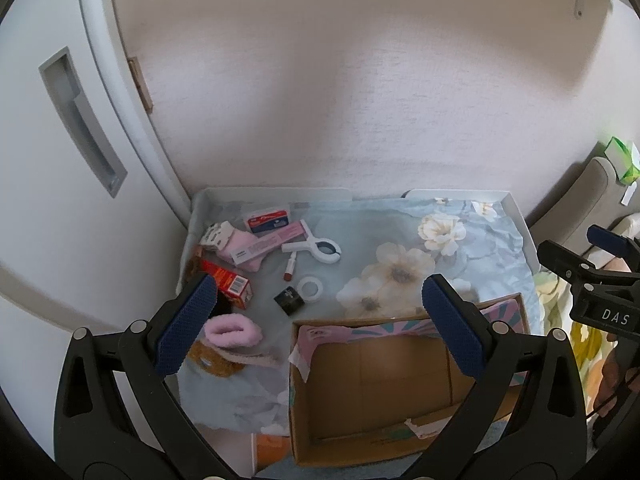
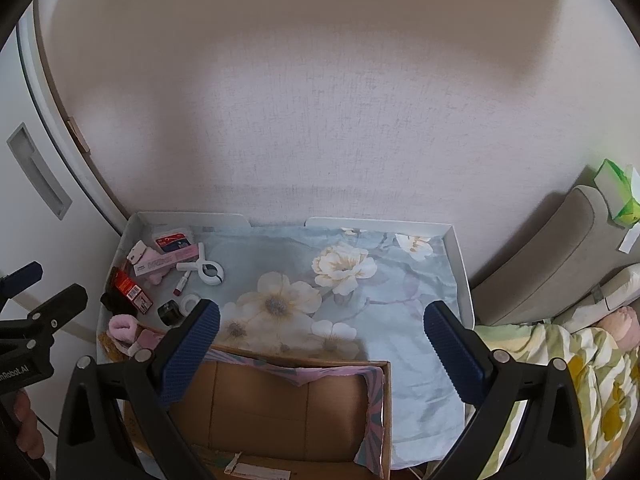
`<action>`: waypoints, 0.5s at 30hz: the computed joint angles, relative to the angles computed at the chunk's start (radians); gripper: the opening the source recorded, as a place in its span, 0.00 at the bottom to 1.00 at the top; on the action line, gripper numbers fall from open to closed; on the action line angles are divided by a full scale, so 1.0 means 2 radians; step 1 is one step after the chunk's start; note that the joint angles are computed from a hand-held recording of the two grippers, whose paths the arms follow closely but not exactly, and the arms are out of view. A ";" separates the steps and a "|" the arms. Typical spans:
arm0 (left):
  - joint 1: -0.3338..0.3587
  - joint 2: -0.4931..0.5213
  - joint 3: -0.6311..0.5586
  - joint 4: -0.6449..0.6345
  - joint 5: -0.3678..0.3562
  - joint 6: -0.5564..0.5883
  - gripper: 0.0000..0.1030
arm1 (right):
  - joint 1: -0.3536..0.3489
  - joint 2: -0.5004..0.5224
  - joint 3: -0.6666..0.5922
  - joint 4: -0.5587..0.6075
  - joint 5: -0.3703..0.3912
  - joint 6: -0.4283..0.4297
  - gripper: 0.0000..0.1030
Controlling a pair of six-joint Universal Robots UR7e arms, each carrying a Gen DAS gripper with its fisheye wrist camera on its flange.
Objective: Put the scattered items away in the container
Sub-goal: 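Move both tools toward the scattered items on the tray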
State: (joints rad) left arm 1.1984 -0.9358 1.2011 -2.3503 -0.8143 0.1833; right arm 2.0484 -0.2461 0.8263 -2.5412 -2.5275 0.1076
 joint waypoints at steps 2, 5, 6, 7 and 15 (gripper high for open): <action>-0.004 0.003 0.004 -0.010 0.028 -0.039 0.99 | 0.000 0.001 -0.002 0.001 -0.001 -0.001 0.99; -0.003 0.001 0.007 -0.016 0.041 -0.054 0.99 | -0.001 0.003 -0.006 0.006 0.003 -0.001 0.99; -0.003 0.000 0.010 -0.020 0.047 -0.055 0.99 | -0.001 0.005 -0.011 0.012 0.003 -0.002 0.99; -0.002 -0.003 0.013 -0.026 0.053 -0.055 0.99 | -0.001 0.005 -0.012 0.014 0.003 -0.003 0.99; 0.007 -0.038 0.055 -0.065 0.154 -0.128 0.99 | -0.002 0.025 -0.048 0.017 0.038 -0.061 0.99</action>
State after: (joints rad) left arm 1.2120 -1.0126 1.3121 -2.4799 -0.5060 -0.0719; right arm 2.0447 -0.1954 0.7294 -2.5079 -2.4523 -0.0135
